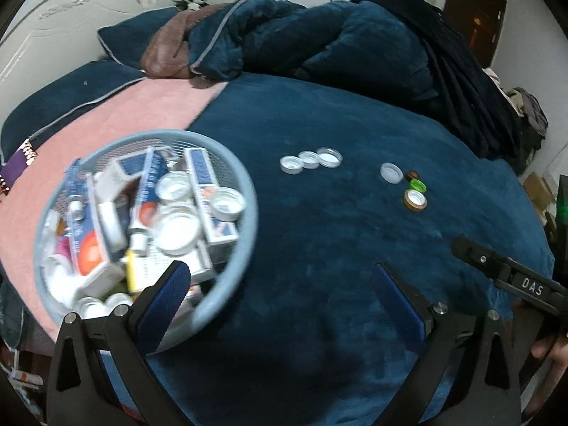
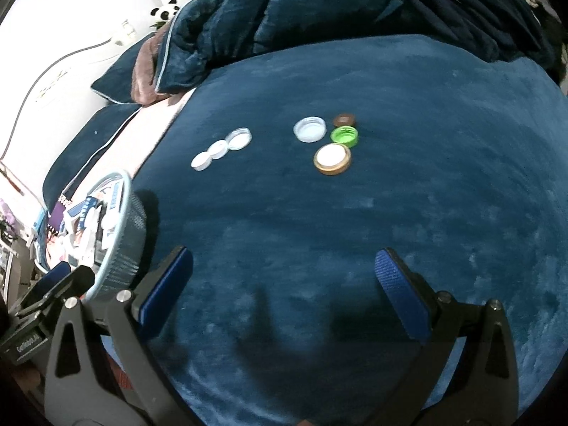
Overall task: Organize objects
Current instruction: 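Move both open grippers back toward the remaining caps on the bed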
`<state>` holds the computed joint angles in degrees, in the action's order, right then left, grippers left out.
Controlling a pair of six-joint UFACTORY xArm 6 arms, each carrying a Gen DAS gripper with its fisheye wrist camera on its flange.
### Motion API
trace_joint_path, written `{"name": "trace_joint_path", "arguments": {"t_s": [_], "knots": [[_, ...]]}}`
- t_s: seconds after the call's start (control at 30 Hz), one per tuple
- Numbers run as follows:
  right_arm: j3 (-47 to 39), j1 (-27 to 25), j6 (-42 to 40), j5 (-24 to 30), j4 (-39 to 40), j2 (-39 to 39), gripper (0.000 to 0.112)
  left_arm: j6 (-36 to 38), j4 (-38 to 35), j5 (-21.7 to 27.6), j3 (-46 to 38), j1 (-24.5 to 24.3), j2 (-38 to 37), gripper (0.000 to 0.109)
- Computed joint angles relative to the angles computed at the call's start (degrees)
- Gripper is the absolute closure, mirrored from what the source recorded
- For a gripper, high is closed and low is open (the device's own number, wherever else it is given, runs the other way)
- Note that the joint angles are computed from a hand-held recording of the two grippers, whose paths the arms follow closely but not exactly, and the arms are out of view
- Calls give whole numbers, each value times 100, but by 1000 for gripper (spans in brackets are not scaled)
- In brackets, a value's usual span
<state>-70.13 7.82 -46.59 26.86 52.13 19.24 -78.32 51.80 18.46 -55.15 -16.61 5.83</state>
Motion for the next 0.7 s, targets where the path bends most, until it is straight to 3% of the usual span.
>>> {"name": "trace_joint_path", "arguments": {"t_s": [0.47, 0.7], "knots": [[-714, -189, 850, -82, -648, 823, 9, 931, -979, -557, -850, -49, 1184, 6], [-1776, -201, 1247, 13, -1367, 1495, 9, 1330, -1381, -1049, -1514, 21, 1821, 6]]}}
